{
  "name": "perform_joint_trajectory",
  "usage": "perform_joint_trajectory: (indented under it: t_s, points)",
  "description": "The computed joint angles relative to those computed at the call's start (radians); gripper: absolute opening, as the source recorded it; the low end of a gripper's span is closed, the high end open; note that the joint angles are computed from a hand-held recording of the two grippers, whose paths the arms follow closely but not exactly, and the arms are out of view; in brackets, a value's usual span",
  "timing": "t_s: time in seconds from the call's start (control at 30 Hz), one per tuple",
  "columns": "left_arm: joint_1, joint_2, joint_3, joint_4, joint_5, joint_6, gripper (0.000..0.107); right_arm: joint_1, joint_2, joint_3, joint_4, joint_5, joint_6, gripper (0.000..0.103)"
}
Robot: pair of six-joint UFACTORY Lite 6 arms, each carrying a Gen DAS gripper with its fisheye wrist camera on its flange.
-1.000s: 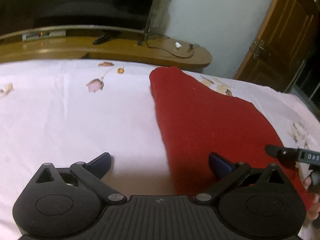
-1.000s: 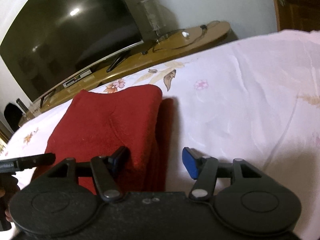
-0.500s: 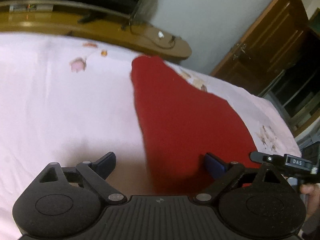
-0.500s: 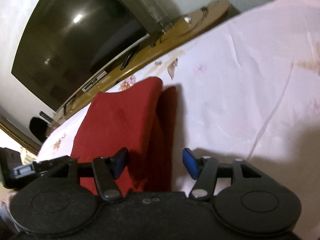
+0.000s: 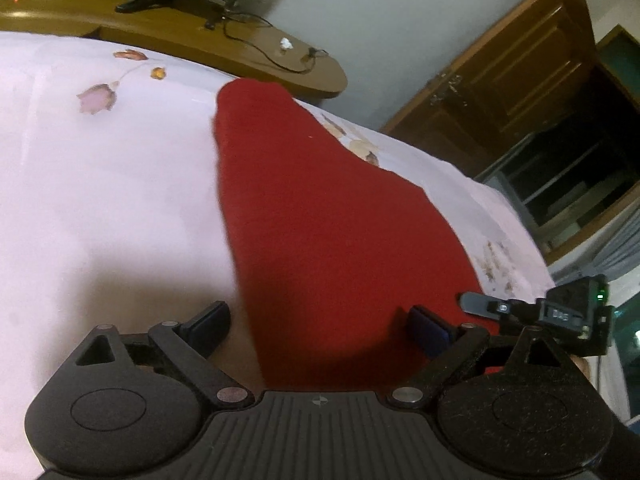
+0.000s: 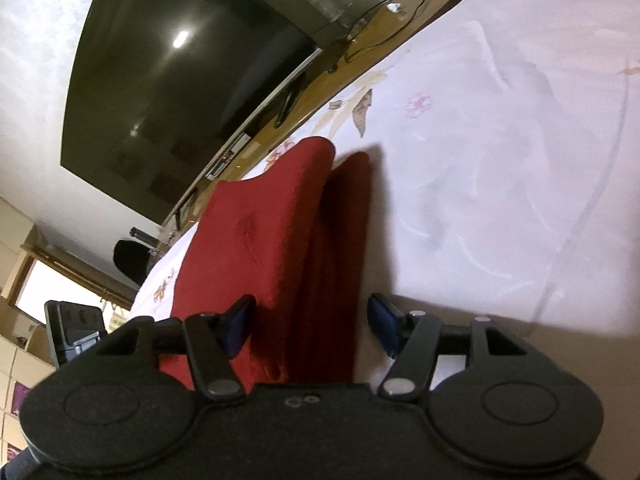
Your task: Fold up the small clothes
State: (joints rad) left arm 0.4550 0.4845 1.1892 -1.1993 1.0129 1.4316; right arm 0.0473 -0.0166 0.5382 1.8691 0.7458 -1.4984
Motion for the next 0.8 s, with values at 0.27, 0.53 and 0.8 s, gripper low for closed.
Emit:
perform_joint_trajectory:
  t_s: [0.27, 0.53, 0.8]
  points:
    - [0.023, 0.063, 0.069, 0.039, 0.099, -0.017, 0.078, 0.080, 0.017, 0.031, 0.037, -0.032, -0.032, 0.058]
    - [0.047, 0.160, 0.157, 0.040, 0.184, -0.055, 0.077, -0.076, 0.026, -0.022, -0.069, 0.127, 0.019, 0.046]
    - [0.014, 0.111, 0.068, -0.040, 0.110, 0.035, 0.057, 0.043, 0.070, 0.000, 0.113, 0.069, -0.102, 0.040]
